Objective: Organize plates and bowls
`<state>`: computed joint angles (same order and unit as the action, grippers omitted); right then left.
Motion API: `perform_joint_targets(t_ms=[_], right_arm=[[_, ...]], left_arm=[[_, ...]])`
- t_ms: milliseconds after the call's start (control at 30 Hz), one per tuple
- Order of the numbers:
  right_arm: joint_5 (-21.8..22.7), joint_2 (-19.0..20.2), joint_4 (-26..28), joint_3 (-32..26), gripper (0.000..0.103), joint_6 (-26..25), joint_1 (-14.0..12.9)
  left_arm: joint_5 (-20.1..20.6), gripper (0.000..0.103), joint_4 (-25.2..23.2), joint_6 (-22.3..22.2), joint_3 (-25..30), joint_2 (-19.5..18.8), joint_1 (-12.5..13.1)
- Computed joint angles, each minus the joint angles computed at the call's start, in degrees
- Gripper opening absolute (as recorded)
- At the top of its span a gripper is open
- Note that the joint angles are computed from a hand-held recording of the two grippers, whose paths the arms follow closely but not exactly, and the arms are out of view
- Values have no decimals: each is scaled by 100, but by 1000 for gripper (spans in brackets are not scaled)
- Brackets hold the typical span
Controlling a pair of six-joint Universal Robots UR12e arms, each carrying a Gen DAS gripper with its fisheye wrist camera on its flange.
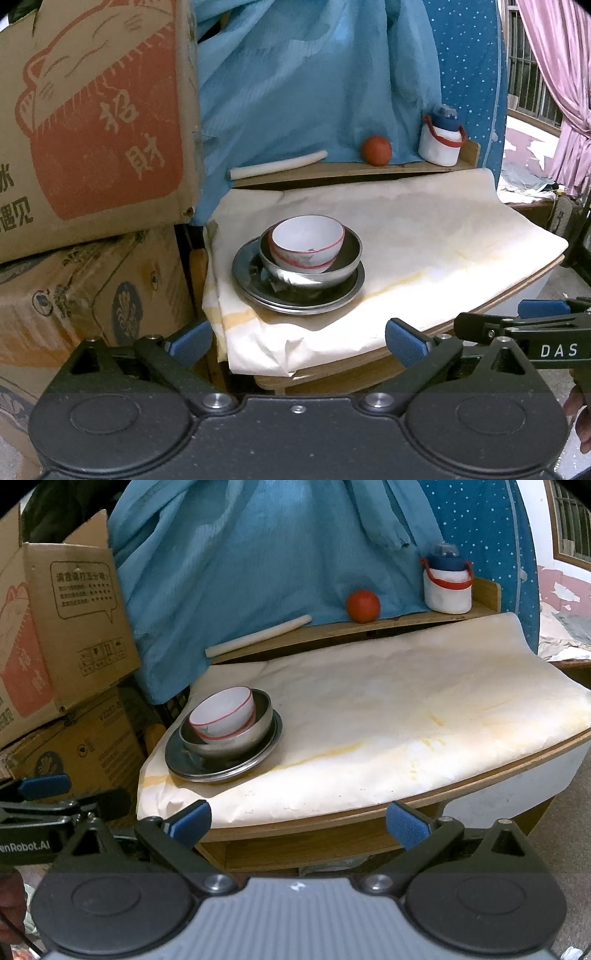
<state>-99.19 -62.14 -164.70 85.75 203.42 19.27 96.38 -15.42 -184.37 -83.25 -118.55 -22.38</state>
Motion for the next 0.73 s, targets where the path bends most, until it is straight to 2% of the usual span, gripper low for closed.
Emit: perform_joint_targets(t_ms=[733], right_arm=[[212,42,56,-37,103,-36,-63]], left_arm=[[125,101,-50,102,78,-55,-13]])
